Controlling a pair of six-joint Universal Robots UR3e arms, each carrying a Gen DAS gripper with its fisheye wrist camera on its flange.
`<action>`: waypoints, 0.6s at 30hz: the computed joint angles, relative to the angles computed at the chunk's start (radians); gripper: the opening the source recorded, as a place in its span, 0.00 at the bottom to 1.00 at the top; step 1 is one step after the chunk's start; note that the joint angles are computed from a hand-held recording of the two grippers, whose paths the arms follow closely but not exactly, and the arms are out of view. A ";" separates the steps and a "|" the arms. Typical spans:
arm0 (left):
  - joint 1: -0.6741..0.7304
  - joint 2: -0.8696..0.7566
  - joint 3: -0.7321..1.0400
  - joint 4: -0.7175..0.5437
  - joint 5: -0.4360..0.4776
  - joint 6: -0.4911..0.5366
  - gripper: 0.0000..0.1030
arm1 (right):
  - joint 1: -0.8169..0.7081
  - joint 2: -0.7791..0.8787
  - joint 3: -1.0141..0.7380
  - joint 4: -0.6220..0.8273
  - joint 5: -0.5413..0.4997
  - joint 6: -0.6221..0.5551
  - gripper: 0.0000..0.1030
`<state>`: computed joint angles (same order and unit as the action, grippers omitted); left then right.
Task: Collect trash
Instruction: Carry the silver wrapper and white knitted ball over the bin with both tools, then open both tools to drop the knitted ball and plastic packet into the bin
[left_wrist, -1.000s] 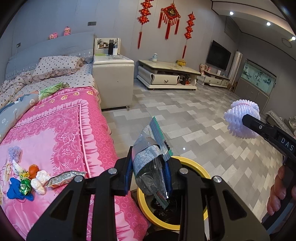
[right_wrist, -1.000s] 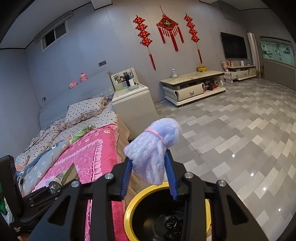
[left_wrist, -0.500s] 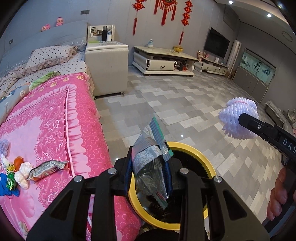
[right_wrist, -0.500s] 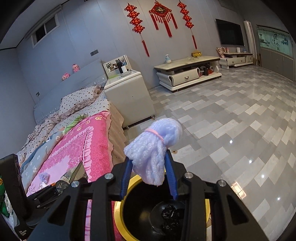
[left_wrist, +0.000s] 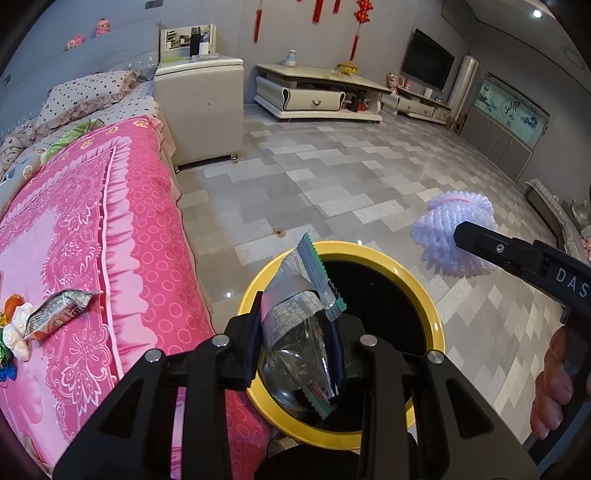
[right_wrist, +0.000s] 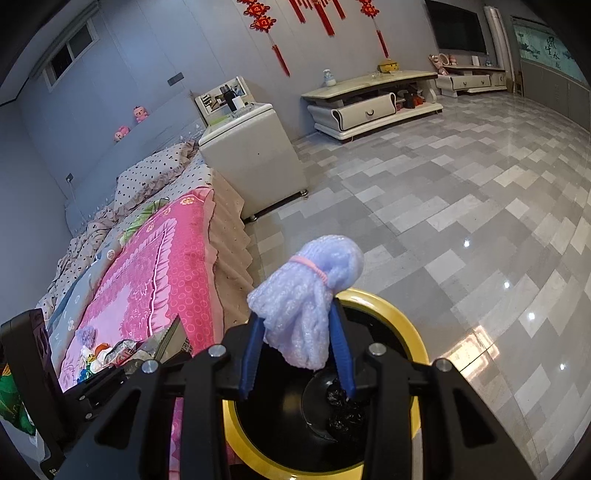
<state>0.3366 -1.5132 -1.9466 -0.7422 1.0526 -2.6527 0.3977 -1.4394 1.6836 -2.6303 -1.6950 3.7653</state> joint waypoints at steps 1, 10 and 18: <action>-0.002 -0.005 -0.001 0.000 0.001 0.001 0.27 | -0.005 0.002 0.006 0.000 0.010 0.001 0.32; -0.017 -0.018 -0.012 0.013 0.011 -0.001 0.34 | -0.035 0.005 0.029 -0.017 0.068 -0.004 0.34; -0.006 0.012 -0.028 0.018 0.004 0.005 0.42 | -0.043 -0.011 0.046 -0.023 0.082 0.005 0.36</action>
<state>0.3301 -1.5012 -1.9750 -0.7239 1.0571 -2.6476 0.3549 -1.4501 1.7301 -2.6534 -1.6131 3.7699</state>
